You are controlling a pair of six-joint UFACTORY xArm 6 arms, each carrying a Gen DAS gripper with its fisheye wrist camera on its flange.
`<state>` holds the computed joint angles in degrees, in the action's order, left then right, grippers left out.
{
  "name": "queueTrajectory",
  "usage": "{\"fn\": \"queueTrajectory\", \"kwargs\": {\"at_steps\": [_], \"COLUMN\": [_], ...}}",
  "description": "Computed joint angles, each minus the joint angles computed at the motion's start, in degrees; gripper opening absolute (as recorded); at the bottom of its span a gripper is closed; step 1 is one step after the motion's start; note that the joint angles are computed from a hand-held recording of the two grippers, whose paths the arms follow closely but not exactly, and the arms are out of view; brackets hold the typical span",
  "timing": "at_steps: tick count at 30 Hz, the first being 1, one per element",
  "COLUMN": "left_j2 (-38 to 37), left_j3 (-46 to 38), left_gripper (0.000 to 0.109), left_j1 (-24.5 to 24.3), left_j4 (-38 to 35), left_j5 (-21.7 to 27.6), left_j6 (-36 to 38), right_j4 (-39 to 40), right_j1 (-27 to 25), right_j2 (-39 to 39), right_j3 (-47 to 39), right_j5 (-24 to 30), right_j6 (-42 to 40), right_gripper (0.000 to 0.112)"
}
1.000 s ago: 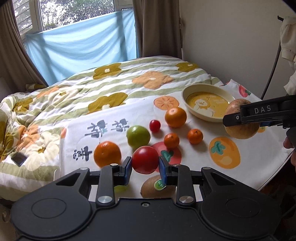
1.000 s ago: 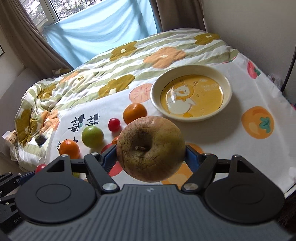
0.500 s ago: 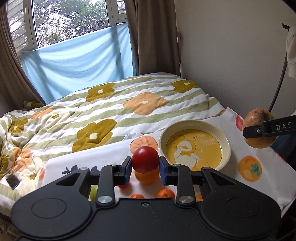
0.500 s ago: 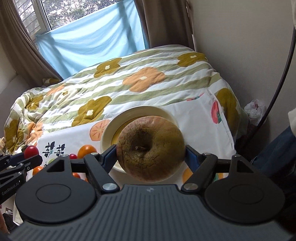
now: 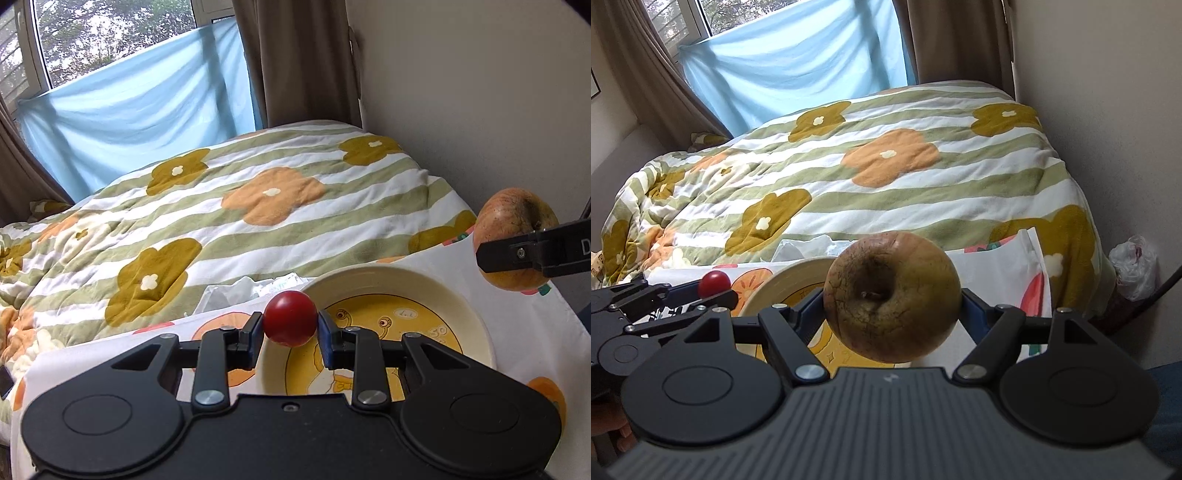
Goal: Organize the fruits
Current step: 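Carry the brown apple with the right gripper while the left gripper carries the cherry tomato to the bowl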
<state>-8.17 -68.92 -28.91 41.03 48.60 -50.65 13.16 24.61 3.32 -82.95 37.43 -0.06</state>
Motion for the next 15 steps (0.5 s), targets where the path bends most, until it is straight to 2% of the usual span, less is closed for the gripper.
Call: {"fn": "queueTrajectory", "kwargs": {"at_steps": [6, 13, 14, 15], "left_j2": [7.57, 10.20, 10.06, 9.58], "left_j3": [-3.07, -4.33, -4.24, -3.79], "left_gripper": [0.034, 0.037, 0.047, 0.063], "left_j1": [2.05, 3.18, 3.20, 3.44], "left_j4": [-2.26, -6.57, -6.65, -7.65], "left_j5": [-2.32, -3.23, -3.55, -4.62], "left_j6": [5.34, 10.58, 11.11, 12.12], "right_j4": [1.80, -0.28, -0.11, -0.12], "right_j1": [-0.59, -0.42, -0.48, -0.51], "right_j2": [5.76, 8.92, 9.18, 9.40], "right_j3": [-4.64, -7.83, -8.22, -8.62], "right_j5": [1.11, 2.66, 3.02, 3.41], "right_j6": [-0.68, 2.45, 2.58, 2.76], "right_gripper": [0.091, 0.091, 0.091, 0.091]}}
